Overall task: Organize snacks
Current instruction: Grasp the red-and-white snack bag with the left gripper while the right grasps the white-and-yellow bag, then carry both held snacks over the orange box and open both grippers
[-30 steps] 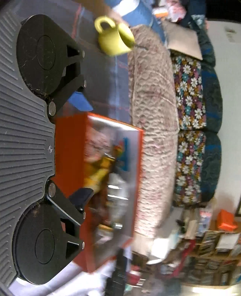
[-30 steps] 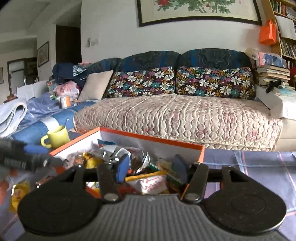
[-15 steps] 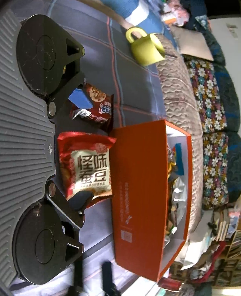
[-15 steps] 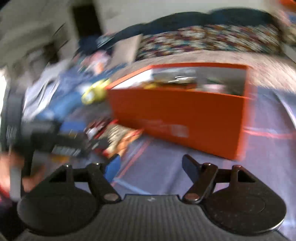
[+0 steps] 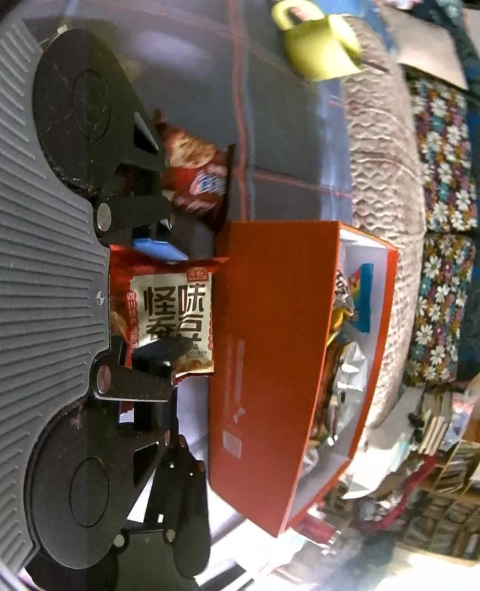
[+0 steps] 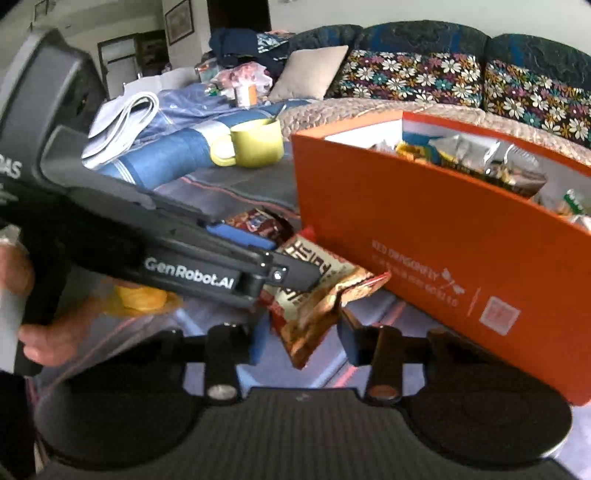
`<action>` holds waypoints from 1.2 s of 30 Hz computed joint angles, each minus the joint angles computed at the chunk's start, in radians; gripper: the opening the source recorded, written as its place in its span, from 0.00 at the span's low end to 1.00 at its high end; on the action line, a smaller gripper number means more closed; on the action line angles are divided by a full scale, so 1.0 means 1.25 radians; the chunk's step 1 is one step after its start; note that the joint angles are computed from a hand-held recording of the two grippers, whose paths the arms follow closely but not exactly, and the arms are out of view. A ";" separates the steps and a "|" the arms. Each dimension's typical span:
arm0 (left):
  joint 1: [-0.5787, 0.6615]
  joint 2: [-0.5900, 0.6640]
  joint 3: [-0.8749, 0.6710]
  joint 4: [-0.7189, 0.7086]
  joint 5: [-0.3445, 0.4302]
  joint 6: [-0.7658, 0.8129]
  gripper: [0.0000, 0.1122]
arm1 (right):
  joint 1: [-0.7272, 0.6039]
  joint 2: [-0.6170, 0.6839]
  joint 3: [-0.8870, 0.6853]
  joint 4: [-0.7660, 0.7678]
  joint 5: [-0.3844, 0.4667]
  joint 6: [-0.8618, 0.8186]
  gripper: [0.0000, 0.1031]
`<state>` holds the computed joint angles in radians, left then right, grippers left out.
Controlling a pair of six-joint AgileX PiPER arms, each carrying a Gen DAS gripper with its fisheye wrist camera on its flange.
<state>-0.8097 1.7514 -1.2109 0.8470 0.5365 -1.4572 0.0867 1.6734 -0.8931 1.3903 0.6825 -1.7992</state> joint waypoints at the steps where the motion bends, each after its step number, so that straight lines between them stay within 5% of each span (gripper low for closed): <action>1: -0.006 -0.007 0.006 0.006 -0.006 -0.023 0.11 | -0.013 -0.016 0.010 -0.002 0.010 -0.002 0.43; 5: -0.063 -0.011 -0.042 0.046 0.051 -0.074 0.11 | -0.052 -0.072 0.039 -0.004 0.033 -0.006 0.43; 9: -0.080 0.021 -0.176 0.043 0.124 0.007 0.11 | -0.095 -0.107 -0.016 0.002 0.058 0.009 0.43; 13: -0.032 0.063 -0.318 -0.021 0.107 0.148 0.14 | -0.091 -0.057 -0.136 -0.016 0.085 0.062 0.42; 17: 0.007 0.144 -0.467 -0.026 0.199 0.237 0.24 | -0.030 0.005 -0.238 0.061 -0.030 0.004 0.43; 19: 0.022 0.103 -0.409 -0.042 0.160 0.201 0.37 | -0.069 -0.003 -0.232 0.049 0.022 0.041 0.50; 21: 0.013 0.028 -0.279 0.036 0.110 0.083 0.66 | -0.136 -0.024 -0.185 0.071 0.116 0.029 0.59; 22: -0.001 0.005 -0.231 0.092 0.122 0.020 0.68 | -0.164 -0.040 -0.149 0.069 0.127 0.015 0.65; 27: 0.024 0.051 -0.246 0.116 0.216 0.034 0.68 | -0.283 -0.047 -0.052 0.082 0.170 0.004 0.65; 31: 0.108 0.193 -0.425 0.021 0.249 0.173 0.60 | -0.325 -0.020 -0.049 0.109 0.220 0.000 0.68; 36: 0.163 0.353 -0.637 -0.130 0.315 0.373 0.25 | -0.349 -0.013 -0.043 0.111 0.254 -0.035 0.68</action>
<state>-0.6058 2.1928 -2.0076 0.6840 0.9307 -0.9908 -0.3491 1.6568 -0.9468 1.5290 1.0002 -1.8426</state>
